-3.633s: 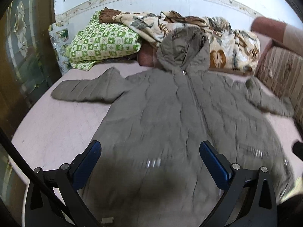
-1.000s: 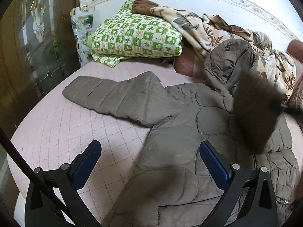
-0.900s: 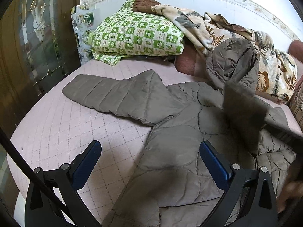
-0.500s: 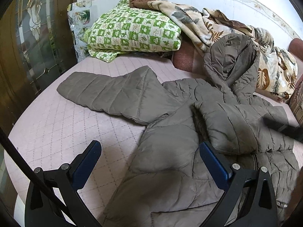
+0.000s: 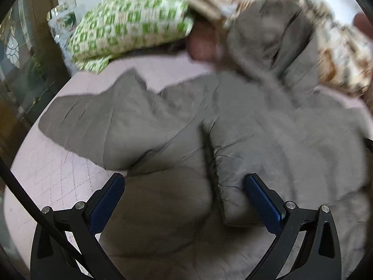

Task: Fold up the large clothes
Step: 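Move the left tool to the other sleeve cuff and grasp it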

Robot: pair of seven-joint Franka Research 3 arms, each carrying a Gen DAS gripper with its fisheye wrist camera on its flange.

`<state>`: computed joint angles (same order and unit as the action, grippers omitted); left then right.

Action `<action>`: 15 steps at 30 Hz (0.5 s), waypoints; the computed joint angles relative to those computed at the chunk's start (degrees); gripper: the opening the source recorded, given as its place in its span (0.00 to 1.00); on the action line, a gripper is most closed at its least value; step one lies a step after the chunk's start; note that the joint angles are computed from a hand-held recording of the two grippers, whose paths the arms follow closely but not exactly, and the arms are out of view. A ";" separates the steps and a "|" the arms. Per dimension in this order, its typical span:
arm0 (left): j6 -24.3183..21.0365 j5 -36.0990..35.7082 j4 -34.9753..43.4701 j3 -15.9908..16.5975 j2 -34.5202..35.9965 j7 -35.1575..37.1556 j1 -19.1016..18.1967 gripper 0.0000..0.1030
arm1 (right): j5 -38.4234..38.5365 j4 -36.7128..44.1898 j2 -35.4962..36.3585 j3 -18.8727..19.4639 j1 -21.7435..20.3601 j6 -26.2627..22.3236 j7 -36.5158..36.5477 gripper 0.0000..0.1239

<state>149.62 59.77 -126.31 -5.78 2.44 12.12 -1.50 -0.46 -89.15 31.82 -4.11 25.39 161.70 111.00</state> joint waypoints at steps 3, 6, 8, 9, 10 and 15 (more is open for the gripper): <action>0.31 -5.15 1.69 0.33 2.67 4.79 0.32 1.00 | 0.31 3.40 3.35 1.64 -0.67 -4.12 -3.08 0.28; -0.43 -4.13 2.05 0.64 2.78 4.99 -0.34 1.00 | -0.84 3.97 4.11 0.43 0.39 -4.47 -2.87 0.28; 1.58 -0.62 0.17 1.14 0.37 -0.08 -0.32 1.00 | -1.30 4.36 3.45 -0.10 0.81 -6.03 -2.43 0.28; 3.11 0.11 -0.80 1.23 -0.96 -1.13 0.10 1.00 | -2.95 2.58 1.96 -1.81 2.34 -4.48 -0.35 0.28; 5.37 3.09 -2.10 1.37 -2.73 -4.08 0.63 1.00 | -4.09 -0.25 0.12 -2.62 3.14 -1.46 0.99 0.28; 6.62 5.76 -4.68 0.44 -6.62 -6.09 2.88 1.00 | -3.47 -13.81 -8.78 1.75 3.84 10.36 -3.00 0.31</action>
